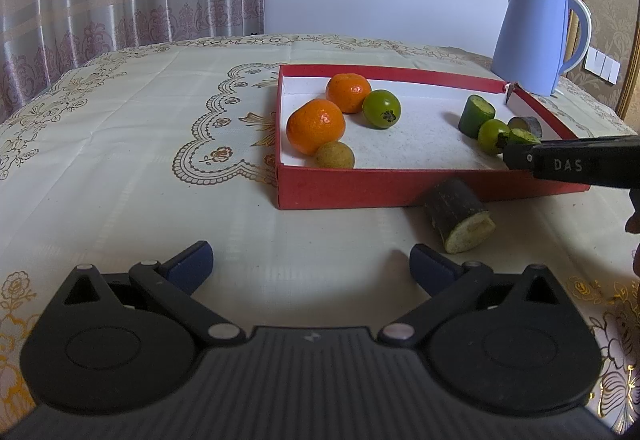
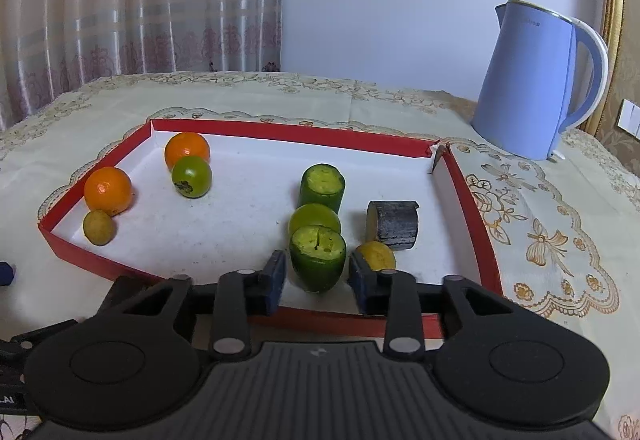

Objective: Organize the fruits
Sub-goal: 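Carry the green oval fruit into the tray and open the right gripper, then move the left gripper to the eggplant piece and grasp it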

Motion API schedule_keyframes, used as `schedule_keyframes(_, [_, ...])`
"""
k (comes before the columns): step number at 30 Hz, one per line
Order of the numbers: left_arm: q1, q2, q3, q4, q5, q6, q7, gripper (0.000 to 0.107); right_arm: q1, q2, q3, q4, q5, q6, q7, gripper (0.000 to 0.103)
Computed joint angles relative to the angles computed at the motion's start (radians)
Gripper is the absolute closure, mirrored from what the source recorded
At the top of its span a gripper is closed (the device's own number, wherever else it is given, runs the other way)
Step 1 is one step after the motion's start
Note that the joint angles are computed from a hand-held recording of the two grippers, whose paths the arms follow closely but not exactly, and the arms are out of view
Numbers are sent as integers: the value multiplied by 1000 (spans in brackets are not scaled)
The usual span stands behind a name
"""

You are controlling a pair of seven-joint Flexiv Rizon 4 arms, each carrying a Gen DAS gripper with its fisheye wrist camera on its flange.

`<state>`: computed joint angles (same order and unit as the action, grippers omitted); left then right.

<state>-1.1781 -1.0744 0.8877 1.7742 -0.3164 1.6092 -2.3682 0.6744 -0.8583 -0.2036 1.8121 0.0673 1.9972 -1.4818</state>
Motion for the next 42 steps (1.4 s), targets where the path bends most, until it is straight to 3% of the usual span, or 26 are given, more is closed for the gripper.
schedule_keyframes(2, [0,0,0,0,1,0,-1,4,-7,3,10,6,-1,17,-2,37])
schedule_keyframes(6, [1,0,0,-1,2,-1,-2,4,12,8,-3,19,20,42,-25,36])
schedule_keyframes(23, [2,-2,1,-6,11,-5,-9,4,-53,49,79,75,40,132,-78,27])
schedule_keyframes(29, [3,-2,1,-8,15,-7,-12,4,-134,56,157,122,1,187,-69,27])
schedule_keyframes(34, [4,-2,2,-9,19,-8,-14,4,-157,64,175,179,-7,202,-65,27])
schedule_keyframes(42, [5,-2,2,-12,25,-10,-19,4,-157,42,148,155,29,132,-19,27])
